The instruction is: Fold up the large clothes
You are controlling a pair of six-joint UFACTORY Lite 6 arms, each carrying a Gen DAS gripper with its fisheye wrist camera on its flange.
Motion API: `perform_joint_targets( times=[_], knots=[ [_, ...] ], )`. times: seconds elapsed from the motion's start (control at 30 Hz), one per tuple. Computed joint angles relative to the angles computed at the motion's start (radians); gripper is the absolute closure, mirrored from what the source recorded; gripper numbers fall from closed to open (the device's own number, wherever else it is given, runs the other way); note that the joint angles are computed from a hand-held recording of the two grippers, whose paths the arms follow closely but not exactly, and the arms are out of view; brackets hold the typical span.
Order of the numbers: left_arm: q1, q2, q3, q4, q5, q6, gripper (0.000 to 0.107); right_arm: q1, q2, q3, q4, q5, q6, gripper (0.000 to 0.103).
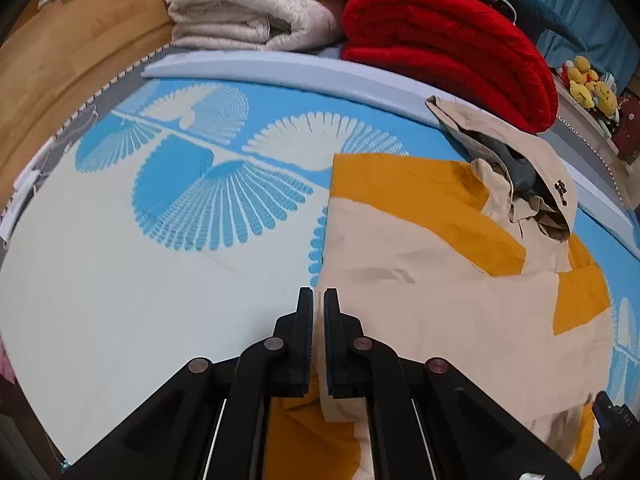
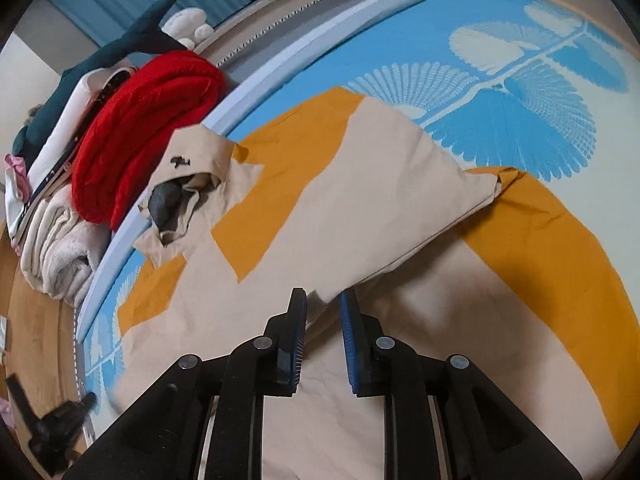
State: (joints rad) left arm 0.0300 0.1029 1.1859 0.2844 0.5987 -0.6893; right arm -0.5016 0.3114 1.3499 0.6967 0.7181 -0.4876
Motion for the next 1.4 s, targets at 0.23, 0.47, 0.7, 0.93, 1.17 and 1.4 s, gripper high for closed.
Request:
perform_joint_targets(
  times=[0.23, 0.47, 0.7, 0.93, 1.17, 1.4],
  knots=[
    [-0.041, 0.093, 0.023, -0.363, -0.013, 0.333, 0.095, 0.024, -0.013, 0.006, -0.125, -0.073, 0.085, 0.083],
    [-0.098, 0.249, 0.038, -0.316, 0.062, 0.316, 0.082, 0.083, 0.365, 0.328, -0.249, 0.099, 0.036, 0.068],
    [-0.146, 0.169, 0.047, -0.236, 0.055, 0.199, 0.081, 0.098, 0.296, 0.301, -0.295, 0.081, 0.06, 0.068],
    [-0.219, 0.072, 0.055, -0.08, -0.016, 0.032, 0.08, 0.121, 0.075, 0.171, -0.213, 0.008, -0.104, 0.068],
    [-0.299, 0.017, 0.06, 0.25, -0.018, -0.306, 0.083, 0.107, -0.087, 0.06, -0.178, -0.02, -0.236, 0.068],
    [-0.331, -0.013, 0.063, 0.334, -0.011, -0.33, 0.083, 0.011, -0.154, 0.051, -0.09, 0.044, -0.398, 0.07]
  ],
)
